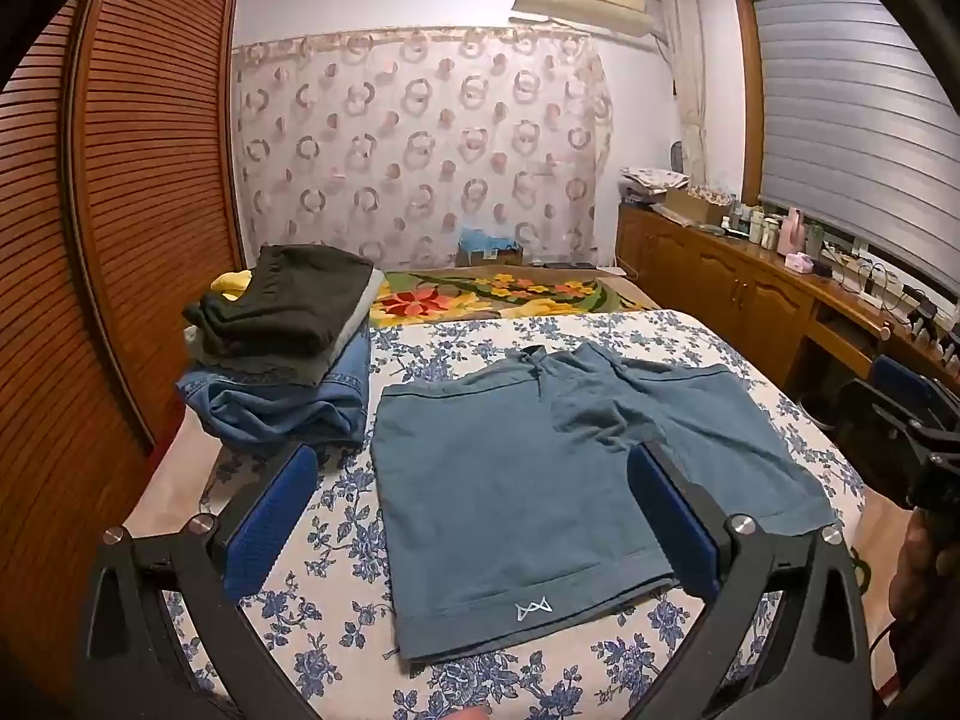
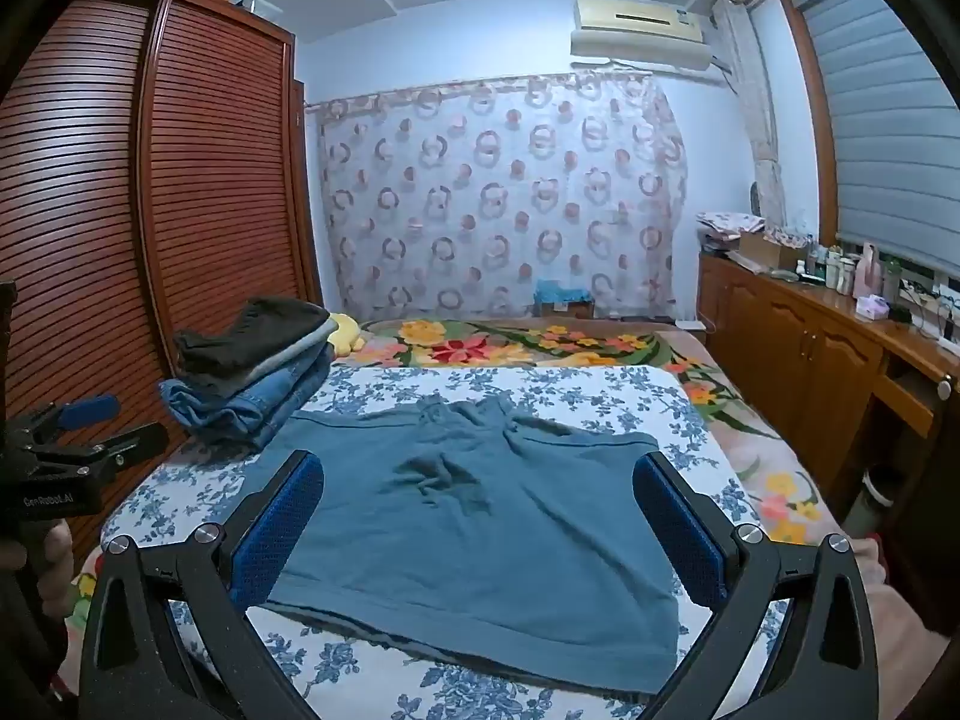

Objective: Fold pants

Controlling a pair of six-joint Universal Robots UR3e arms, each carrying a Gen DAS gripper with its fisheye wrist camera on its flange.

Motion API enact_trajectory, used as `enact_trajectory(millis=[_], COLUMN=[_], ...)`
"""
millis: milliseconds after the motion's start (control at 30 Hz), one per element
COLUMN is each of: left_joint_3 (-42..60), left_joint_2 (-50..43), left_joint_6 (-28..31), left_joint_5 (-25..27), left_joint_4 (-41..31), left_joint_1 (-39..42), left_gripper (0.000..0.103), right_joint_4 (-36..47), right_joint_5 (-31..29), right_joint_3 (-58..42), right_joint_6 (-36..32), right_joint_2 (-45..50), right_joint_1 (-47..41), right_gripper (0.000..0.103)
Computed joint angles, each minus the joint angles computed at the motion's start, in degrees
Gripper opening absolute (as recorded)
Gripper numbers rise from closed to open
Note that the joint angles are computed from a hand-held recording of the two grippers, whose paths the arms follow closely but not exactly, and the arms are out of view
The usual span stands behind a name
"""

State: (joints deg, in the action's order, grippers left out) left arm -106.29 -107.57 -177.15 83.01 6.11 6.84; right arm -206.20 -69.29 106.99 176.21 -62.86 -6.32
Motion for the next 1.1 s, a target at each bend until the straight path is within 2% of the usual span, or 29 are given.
enact_trajectory(millis=[1100], left_joint_3=[0.49], left_joint_2=[1.14], left_joint_6=[-0.04], left_joint_5=[-0.11], left_joint_4=[-1.70], left_joint_1=[0.10], left_gripper=[0.103], right_joint_4=[1.74], right_joint_5=[0.36], right_joint_3=[-0.62], right_joint_6=[0.14], right_joint_2=[-0.11], right_joint_1=[-0.08], right_gripper=[0.103])
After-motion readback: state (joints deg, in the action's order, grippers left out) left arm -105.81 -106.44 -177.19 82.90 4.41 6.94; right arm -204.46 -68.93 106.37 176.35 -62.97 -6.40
